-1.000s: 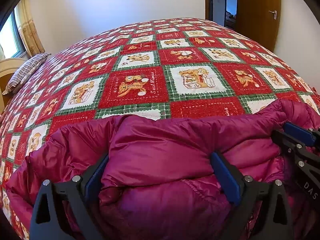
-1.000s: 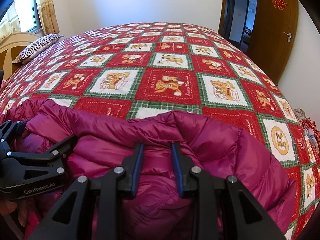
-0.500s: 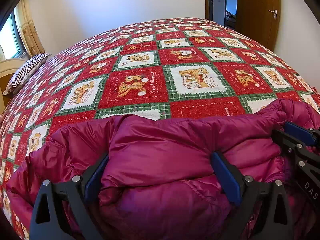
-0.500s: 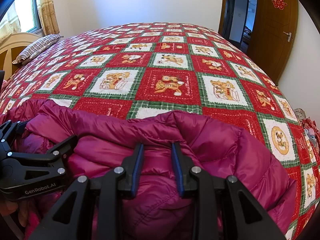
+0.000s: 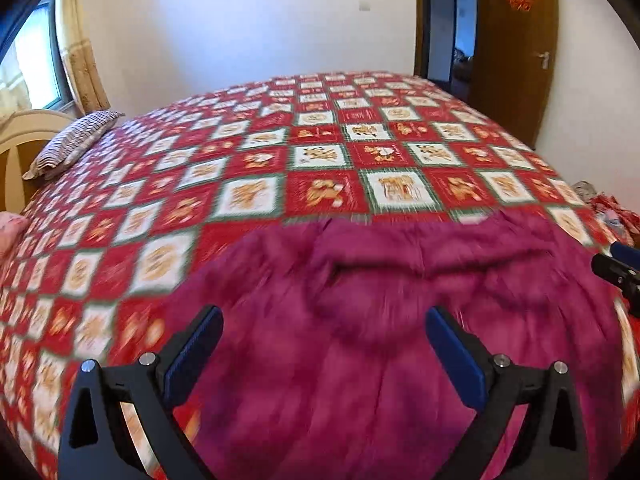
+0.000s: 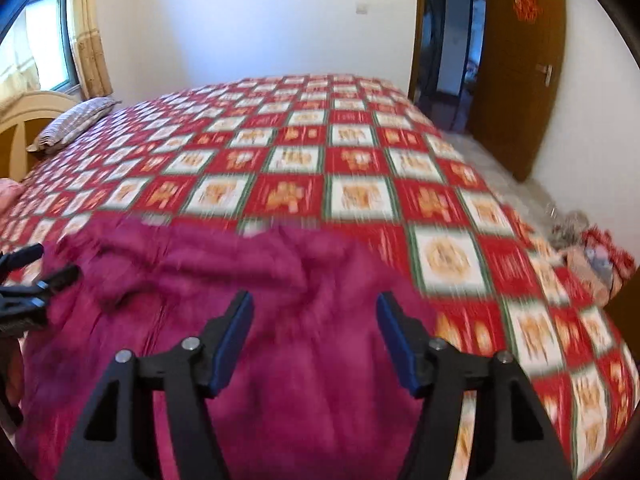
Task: Fold large clothes
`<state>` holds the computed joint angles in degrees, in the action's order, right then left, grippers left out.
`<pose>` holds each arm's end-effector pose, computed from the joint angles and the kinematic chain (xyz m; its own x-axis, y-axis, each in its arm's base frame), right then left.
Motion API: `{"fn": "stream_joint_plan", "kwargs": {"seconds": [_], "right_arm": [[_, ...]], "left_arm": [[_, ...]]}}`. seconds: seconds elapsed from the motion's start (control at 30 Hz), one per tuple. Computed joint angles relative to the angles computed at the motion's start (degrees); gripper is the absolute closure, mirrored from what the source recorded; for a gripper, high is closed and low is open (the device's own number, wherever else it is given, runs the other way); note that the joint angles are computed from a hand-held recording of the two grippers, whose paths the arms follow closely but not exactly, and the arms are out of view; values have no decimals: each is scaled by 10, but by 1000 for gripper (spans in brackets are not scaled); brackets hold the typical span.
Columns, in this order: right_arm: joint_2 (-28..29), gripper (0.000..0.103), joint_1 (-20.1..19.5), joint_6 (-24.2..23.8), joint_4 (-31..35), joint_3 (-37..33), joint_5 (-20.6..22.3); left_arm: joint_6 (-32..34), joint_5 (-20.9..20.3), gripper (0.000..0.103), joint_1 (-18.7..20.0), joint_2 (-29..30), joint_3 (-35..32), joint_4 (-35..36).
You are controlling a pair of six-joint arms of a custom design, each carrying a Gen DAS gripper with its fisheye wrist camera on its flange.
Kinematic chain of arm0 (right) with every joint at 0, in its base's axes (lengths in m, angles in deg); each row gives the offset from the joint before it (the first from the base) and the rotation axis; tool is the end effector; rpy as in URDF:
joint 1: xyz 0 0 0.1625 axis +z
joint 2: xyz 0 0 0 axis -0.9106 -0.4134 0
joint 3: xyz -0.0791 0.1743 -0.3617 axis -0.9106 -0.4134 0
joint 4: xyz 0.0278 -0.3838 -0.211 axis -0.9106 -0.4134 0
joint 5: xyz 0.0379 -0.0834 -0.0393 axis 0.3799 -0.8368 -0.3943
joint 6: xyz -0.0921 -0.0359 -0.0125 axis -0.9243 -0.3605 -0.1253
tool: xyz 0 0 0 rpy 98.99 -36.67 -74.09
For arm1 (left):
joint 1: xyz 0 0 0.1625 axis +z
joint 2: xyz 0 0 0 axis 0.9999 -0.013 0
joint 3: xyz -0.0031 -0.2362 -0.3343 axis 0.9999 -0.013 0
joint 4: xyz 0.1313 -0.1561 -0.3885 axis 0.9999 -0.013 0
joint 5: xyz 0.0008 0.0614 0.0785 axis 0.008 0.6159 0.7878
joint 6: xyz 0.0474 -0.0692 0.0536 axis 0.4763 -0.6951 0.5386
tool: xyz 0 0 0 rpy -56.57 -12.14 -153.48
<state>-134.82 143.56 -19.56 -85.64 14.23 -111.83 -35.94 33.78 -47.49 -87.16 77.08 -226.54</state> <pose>-0.0234 -0.6343 0.3627 -0.6984 -0.2310 0.6774 -0.6001 0.7048 -0.3783 -0.3509 -0.6108 -0.0109 -0.6786 -0.0735 -0.7308 0.4694 0.7219 -0.5085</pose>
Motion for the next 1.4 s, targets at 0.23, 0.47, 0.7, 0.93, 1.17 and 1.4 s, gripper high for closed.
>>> {"fn": "stream_joint_plan", "kwargs": {"seconds": [0.23, 0.47, 0.7, 0.93, 1.17, 1.4], "right_arm": [[-188, 29, -89, -48, 78, 152, 60], [-350, 27, -205, -75, 124, 261, 137], [-453, 26, -296, -132, 146, 340, 189], [-509, 26, -351, -186, 167, 388, 221], [-518, 51, -381, -184, 222, 388, 239], [-573, 93, -413, -230, 290, 397, 298]], "left_arm": [[-175, -9, 1, -116, -159, 262, 63], [-414, -37, 1, -225, -233, 376, 242], [-546, -102, 1, -297, -256, 445, 277], [-588, -148, 2, -317, -238, 488, 212], [-477, -161, 51, -318, -198, 500, 74], [-458, -153, 96, -361, -207, 502, 92]]}}
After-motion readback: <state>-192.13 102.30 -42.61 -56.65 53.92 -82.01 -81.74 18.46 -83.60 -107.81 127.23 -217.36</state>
